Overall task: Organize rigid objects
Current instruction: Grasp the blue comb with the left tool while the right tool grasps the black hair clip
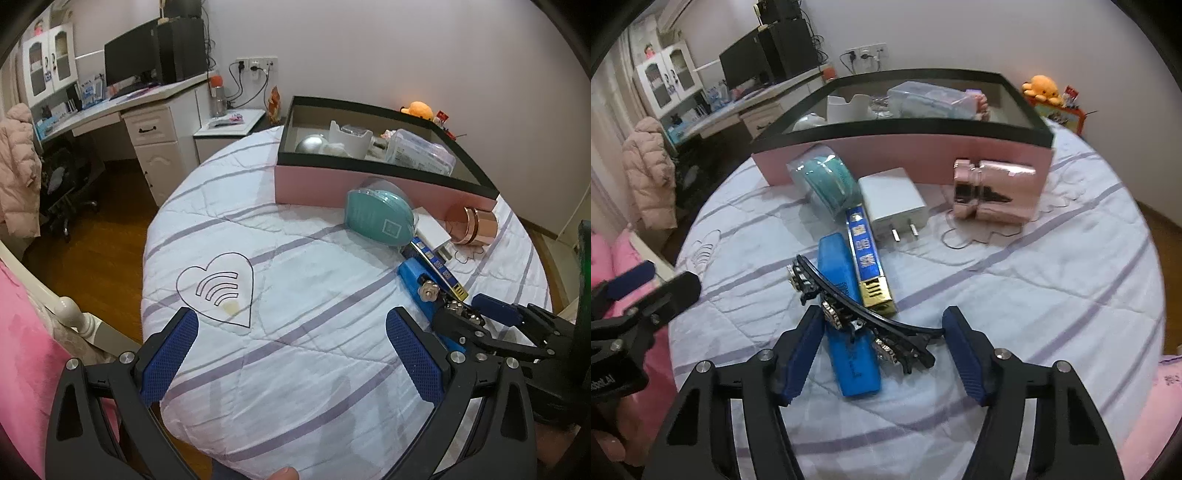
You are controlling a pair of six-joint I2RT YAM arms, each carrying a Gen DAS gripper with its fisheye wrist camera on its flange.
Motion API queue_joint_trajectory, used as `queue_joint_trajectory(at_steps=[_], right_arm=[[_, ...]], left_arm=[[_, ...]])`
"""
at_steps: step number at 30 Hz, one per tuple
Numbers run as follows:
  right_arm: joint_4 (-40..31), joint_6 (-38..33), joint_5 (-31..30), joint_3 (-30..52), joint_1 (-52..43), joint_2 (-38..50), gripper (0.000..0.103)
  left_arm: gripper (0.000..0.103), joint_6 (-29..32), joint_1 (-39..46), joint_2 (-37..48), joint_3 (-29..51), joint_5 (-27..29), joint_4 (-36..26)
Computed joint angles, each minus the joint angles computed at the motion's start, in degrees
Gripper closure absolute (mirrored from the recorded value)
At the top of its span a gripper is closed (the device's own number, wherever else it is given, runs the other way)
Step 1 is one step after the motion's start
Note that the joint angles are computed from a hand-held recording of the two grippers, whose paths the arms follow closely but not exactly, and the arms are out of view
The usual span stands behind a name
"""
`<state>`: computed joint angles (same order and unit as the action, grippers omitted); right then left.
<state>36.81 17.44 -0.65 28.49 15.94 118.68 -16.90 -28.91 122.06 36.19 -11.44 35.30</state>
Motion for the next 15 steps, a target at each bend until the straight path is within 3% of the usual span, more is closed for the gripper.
queue_joint_trajectory(at_steps=[6,15], right_arm=[[3.46,-0.25,-3.95,-3.48,-2.78,-1.80,0.042],[4.41,-0.40,-3.98,-4.42,-3.97,-2.44,0.042]], left_arm=[[0.000,-0.17,-0.66,1.43,1.58,0.22,-0.74],[0.000,-0.65,-2.61,1.76,2.61,-0.06,-1.40]])
